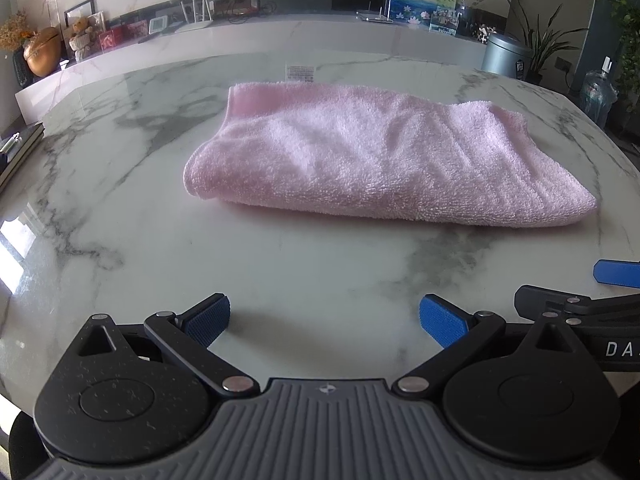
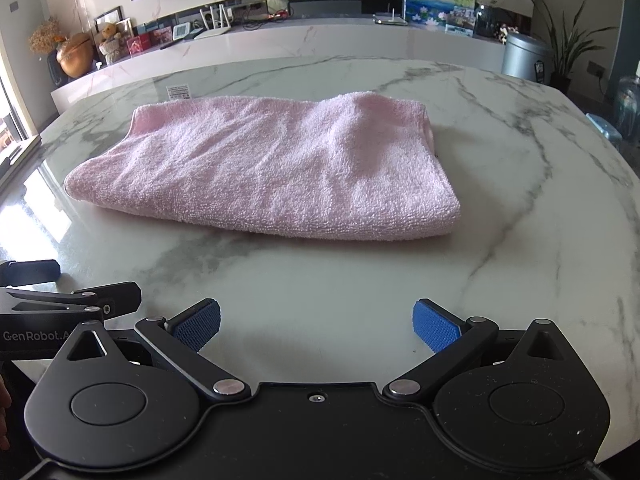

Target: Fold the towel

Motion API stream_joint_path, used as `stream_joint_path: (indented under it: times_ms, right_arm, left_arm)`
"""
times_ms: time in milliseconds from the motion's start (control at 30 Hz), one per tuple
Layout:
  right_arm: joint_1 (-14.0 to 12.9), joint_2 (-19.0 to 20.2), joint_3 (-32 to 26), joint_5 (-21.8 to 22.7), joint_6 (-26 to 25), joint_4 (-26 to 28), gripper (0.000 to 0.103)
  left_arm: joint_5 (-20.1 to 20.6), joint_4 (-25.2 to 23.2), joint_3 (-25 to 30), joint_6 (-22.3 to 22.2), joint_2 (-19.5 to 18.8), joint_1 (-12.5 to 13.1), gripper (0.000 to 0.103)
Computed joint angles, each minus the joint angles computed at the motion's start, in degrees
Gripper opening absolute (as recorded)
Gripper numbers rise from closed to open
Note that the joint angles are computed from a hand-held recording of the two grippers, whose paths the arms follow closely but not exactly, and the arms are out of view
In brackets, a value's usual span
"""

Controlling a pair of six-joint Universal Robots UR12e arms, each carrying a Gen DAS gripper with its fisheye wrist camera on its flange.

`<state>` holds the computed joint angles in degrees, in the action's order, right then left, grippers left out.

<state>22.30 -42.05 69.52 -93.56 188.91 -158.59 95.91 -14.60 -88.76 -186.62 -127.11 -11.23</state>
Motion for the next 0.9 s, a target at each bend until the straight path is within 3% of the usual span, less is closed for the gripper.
stream_joint_path:
  times_ms: [600,900]
  right_arm:
    - [0.6,0.7,0.6,-2.8,-2.0,-3.5,0.103]
    - [0.7,0.7,0.5,-3.2,-1.6,-3.5,0.103]
  left_arm:
    - [1.7,5.7,-1.3,-0.2,-0.7,-0.3,0.103]
    - [1.6,4.8,-1.0,-0.6,-0.6,-0.2,0.103]
